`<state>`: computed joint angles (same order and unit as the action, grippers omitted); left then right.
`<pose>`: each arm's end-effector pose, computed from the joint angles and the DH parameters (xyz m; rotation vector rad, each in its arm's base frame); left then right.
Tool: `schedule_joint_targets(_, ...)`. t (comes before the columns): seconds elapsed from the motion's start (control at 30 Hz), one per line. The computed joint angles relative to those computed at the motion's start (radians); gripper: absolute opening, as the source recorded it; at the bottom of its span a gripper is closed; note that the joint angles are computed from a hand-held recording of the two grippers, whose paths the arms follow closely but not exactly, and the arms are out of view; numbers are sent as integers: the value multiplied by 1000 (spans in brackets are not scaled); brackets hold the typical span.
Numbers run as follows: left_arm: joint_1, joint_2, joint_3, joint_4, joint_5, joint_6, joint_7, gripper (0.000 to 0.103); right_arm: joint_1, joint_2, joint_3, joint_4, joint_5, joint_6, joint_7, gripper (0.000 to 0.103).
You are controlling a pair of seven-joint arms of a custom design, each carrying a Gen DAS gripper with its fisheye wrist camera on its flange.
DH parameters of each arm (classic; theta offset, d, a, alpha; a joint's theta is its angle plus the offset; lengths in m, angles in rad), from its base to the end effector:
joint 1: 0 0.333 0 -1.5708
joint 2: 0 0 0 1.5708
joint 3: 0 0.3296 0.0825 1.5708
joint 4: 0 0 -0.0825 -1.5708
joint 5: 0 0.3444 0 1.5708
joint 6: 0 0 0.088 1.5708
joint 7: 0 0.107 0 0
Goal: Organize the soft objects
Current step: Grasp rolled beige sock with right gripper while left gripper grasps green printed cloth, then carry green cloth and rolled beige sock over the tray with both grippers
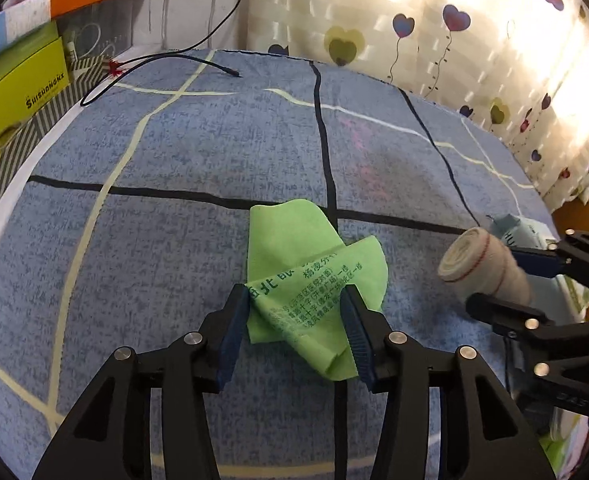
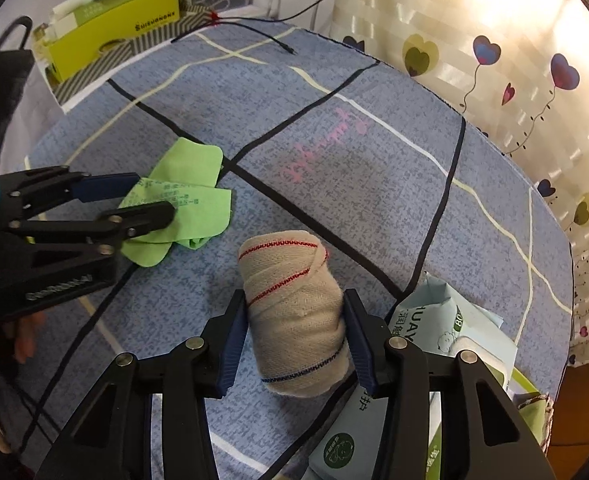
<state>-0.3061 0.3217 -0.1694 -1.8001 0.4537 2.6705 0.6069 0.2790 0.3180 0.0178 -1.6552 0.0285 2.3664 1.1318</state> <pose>0.5758 -0.2971 0.4649 -2.0956 1.7760 -0.7505 0.6247 0.1898 0.4962 -2.5808 1.1733 -0.3993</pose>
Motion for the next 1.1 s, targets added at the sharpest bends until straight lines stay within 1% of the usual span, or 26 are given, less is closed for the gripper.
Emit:
schedule_joint_targets(0.2, -54, 34, 25, 77, 96, -120, -31, 49, -11, -22, 3, -22, 24, 13, -8, 46)
schedule_joint_targets(0.23, -54, 35, 24, 77, 102, -121, -37, 47, -12, -28, 4, -29, 29, 17, -10, 46)
schedule_joint_targets(0.27, -56, 33, 26, 76, 109, -127, -49, 44, -13, -33, 5, -34, 33, 20, -11, 46)
schedule_joint_targets(0.3, -58, 32, 27, 79, 118, -141, -56, 36, -15, -42, 6, -43, 39, 24, -14, 46)
schedule_joint_targets(0.33, -54, 26, 25, 72, 117, -138, -61, 27, -17, -48, 7, -48, 44, 27, -16, 46)
schedule_joint_targets(0.4, -41, 16, 16, 58, 102, -129, -61, 17, -20, -60, 9, -59, 53, 32, -20, 46)
schedule_joint_targets(0.47, -35, 4, 11, 42, 100, -120, -61, 11, -23, -74, 11, -74, 65, 41, -24, 46)
schedule_joint_targets(0.5, -35, 1, 11, 38, 103, -118, -64, 7, -26, -81, 12, -81, 73, 45, -28, 46)
schedule_joint_targets(0.73, -22, -90, 0, -75, 117, -17, -114, 5, -39, -142, 17, -143, 116, 75, -47, 46)
schedule_joint_targets(0.8, -19, -114, -3, -100, 125, 1, -135, 5, -44, -165, 19, -167, 136, 87, -56, 46)
schedule_joint_targets(0.9, -17, -163, -4, -150, 156, 28, -195, 5, -54, -203, 23, -205, 182, 105, -79, 46)
schedule_joint_targets(0.97, -19, -205, -5, -188, 201, 48, -262, 5, -60, -234, 24, -239, 219, 119, -99, 46)
schedule_joint_targets(1.1, -5, -270, -27, -249, 250, 85, -341, 5, -67, -300, 23, -311, 288, 148, -128, 46)
